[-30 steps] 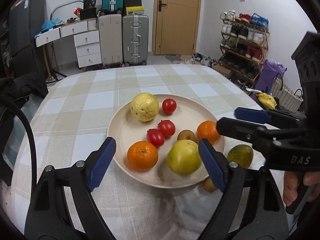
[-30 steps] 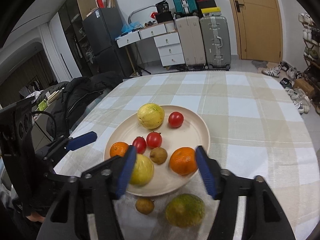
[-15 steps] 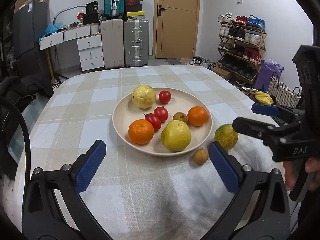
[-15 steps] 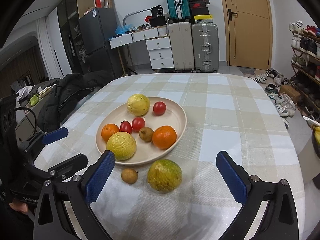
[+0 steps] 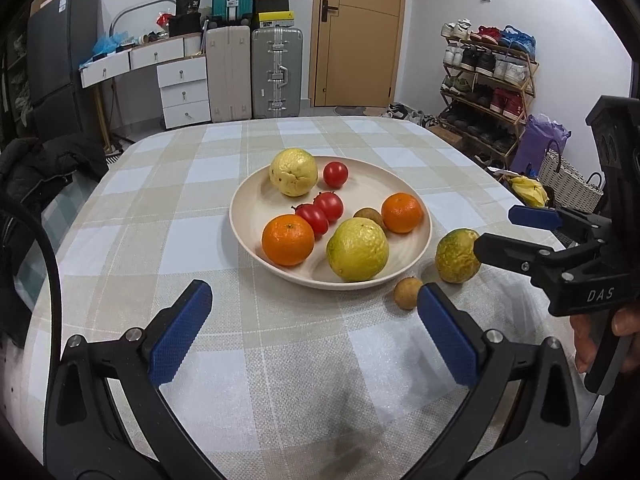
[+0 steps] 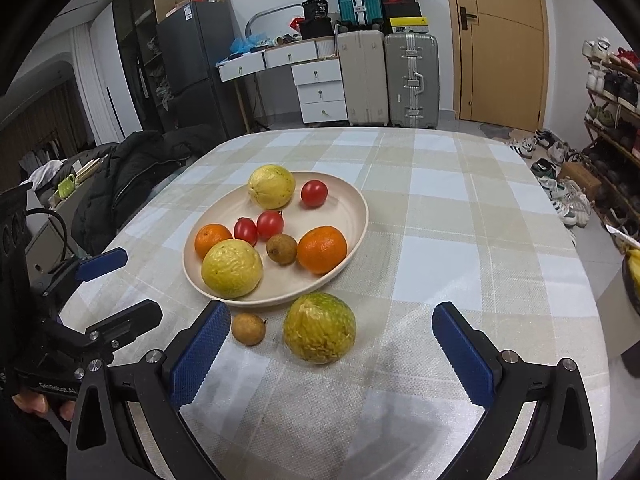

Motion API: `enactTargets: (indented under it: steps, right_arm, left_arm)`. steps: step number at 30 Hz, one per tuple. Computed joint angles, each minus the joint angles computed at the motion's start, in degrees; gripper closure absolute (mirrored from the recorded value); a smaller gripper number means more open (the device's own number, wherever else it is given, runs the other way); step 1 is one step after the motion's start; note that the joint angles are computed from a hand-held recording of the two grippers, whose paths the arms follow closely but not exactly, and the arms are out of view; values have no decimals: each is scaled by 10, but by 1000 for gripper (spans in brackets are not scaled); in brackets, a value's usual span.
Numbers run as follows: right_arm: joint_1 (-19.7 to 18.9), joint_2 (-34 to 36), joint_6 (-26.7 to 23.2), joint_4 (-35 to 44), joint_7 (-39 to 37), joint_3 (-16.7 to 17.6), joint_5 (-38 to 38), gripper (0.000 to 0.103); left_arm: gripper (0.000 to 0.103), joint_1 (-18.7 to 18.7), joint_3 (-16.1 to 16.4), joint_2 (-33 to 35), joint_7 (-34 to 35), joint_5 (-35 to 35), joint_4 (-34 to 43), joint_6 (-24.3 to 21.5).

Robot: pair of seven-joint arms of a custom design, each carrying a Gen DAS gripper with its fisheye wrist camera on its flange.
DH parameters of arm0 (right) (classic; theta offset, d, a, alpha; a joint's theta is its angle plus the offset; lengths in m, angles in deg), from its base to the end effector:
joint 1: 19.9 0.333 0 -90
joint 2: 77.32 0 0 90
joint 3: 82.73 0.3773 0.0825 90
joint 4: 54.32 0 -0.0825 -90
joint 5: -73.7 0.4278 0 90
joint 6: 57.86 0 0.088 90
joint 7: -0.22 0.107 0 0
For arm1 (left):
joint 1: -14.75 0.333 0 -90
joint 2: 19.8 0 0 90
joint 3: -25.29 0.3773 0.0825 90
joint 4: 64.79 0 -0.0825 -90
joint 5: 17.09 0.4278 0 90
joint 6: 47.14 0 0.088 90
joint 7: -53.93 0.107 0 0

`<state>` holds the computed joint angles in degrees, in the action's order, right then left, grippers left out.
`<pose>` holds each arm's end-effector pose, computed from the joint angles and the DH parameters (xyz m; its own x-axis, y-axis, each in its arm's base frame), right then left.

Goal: Organize fruits
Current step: 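Lower the open right tool around the green-yellow speckled fruit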

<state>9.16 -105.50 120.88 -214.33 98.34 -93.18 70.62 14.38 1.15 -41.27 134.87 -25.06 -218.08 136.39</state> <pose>0.3857 0.1316 0.4689 0.2771 -0.9494 -0.1480 -0.6955 -0.0919 -0.7126 0.4153 -0.1861 0.4793 -0.2033 -0.9764 0.0731 -0.6347 0.0745 -0.7691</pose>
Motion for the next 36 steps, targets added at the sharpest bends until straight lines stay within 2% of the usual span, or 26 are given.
enactTargets:
  steps: [3,9,14,16,19,25,28,30,36]
  right_arm:
    - [-4,7,-9,3,3,1,3,0]
    - [0,19,-20,7,-5,-7,17,0]
    - [19,28,-33,12,-14,-23,47,0]
    - [17,32,-39,15,-15,-20,57,0]
    - [51,34,-39,16,-41,-51,89,0]
    - [106,29,-26,13,-88,-94,140,1]
    - [126,27,-28,15,-107,-108,155,6]
    - [129,27,-33,17,-117,-107,161,17]
    - [138,28,-32,18,-140,-108,182,25]
  left_arm:
    - [1,-8,10,9,2,-1,4,-3]
    - [1,2,0,17,1,7,7,-6]
    - [1,16,-13,22,-4,17,10,-9]
    - [1,10,-7,25,-4,19,12,-14]
    - [1,-12,15,31,0,16,14,-18]
    - [1,-7,10,34,-5,24,16,-22]
    - [1,-6,9,33,-6,28,15,-23]
    - [1,-7,10,33,-7,30,16,-24]
    - [1,-10,12,34,-9,33,15,-23]
